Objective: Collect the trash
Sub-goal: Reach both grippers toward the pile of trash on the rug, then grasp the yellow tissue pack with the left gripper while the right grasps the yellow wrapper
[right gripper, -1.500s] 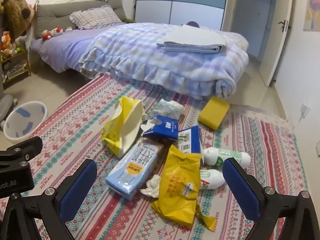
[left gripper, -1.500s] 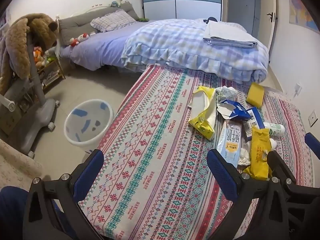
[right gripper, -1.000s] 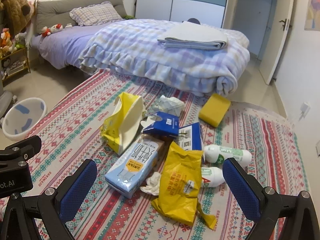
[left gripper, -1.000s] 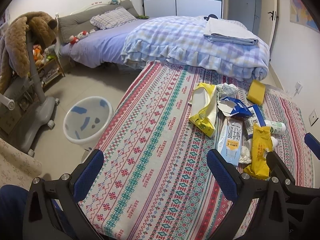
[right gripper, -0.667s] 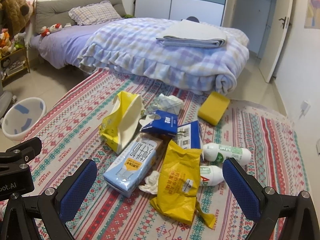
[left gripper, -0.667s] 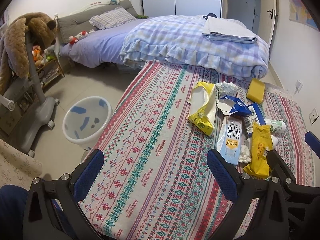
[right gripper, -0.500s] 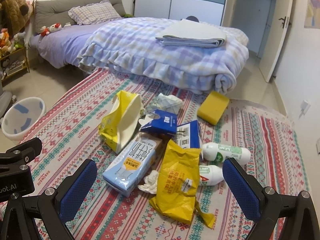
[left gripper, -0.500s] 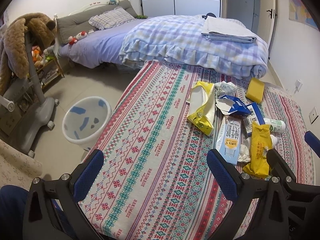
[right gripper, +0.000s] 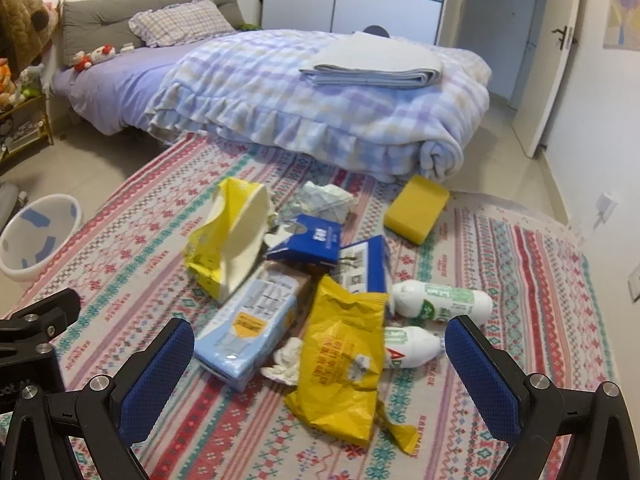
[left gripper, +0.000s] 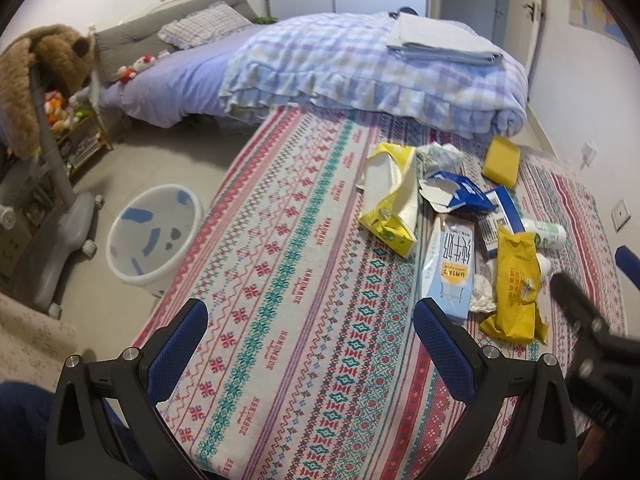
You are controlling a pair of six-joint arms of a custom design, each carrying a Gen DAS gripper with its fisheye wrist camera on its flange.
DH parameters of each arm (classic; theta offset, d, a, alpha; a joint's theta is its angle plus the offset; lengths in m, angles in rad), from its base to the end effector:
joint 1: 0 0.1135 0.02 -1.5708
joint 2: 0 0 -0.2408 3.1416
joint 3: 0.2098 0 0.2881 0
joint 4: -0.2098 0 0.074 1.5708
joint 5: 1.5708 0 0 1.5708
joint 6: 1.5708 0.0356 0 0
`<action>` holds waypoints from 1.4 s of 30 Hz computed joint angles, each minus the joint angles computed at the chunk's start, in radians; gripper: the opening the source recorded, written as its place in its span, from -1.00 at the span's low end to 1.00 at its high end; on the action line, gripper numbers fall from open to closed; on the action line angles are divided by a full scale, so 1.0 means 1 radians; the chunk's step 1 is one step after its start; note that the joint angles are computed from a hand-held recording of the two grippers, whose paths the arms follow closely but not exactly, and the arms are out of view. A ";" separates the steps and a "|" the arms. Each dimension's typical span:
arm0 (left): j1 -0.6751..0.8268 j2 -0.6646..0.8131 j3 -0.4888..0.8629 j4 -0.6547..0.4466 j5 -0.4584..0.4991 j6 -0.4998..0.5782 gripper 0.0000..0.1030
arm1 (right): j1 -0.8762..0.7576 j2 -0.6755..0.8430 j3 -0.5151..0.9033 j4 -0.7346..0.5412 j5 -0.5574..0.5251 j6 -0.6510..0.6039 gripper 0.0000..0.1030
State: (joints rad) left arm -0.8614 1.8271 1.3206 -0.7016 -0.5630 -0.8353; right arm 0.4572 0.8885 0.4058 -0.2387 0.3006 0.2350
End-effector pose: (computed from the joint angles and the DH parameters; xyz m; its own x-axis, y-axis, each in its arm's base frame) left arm 0.2707 -0.2862 0.1649 -0.7929 -0.0390 -0.6081 -0.1038 0.9920 0.0717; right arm 0.2081 0.0906 0.1514 -0.6280 -0.0611 -0.7758 -0.0780 0.9968 -0.0153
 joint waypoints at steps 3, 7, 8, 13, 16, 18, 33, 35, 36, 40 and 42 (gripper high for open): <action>0.054 0.041 0.043 0.022 0.137 0.051 1.00 | -0.088 0.031 0.015 0.002 -0.050 -0.012 1.00; 0.115 0.116 0.129 0.028 0.228 0.081 1.00 | -0.279 0.103 0.071 -0.047 -0.200 0.002 1.00; 0.128 0.140 0.157 0.021 0.245 0.085 1.00 | -0.326 0.126 0.092 -0.074 -0.243 0.017 1.00; 0.155 0.247 0.296 -0.007 0.306 0.122 0.90 | -0.518 0.261 0.177 -0.166 -0.372 0.085 1.00; 0.171 0.362 0.449 -0.056 0.314 0.163 0.75 | -0.564 0.269 0.180 -0.166 -0.437 0.103 0.99; 0.177 0.443 0.550 -0.085 0.325 0.186 0.62 | -0.569 0.245 0.167 -0.158 -0.445 0.103 0.98; 0.236 0.418 0.417 0.106 0.405 0.239 -0.68 | -0.473 0.425 0.196 -0.085 -0.515 0.054 0.54; 0.235 0.371 0.371 0.121 0.414 0.243 -0.68 | -0.459 0.435 0.199 -0.069 -0.511 0.056 0.53; 0.232 0.347 0.350 0.126 0.423 0.240 -0.68 | -0.455 0.446 0.206 -0.066 -0.506 0.059 0.50; 0.235 0.265 0.265 0.110 0.441 0.237 -0.68 | -0.445 0.529 0.248 -0.057 -0.495 0.075 0.27; 0.241 0.233 0.233 0.103 0.453 0.237 -0.68 | -0.440 0.561 0.261 -0.057 -0.496 0.070 0.05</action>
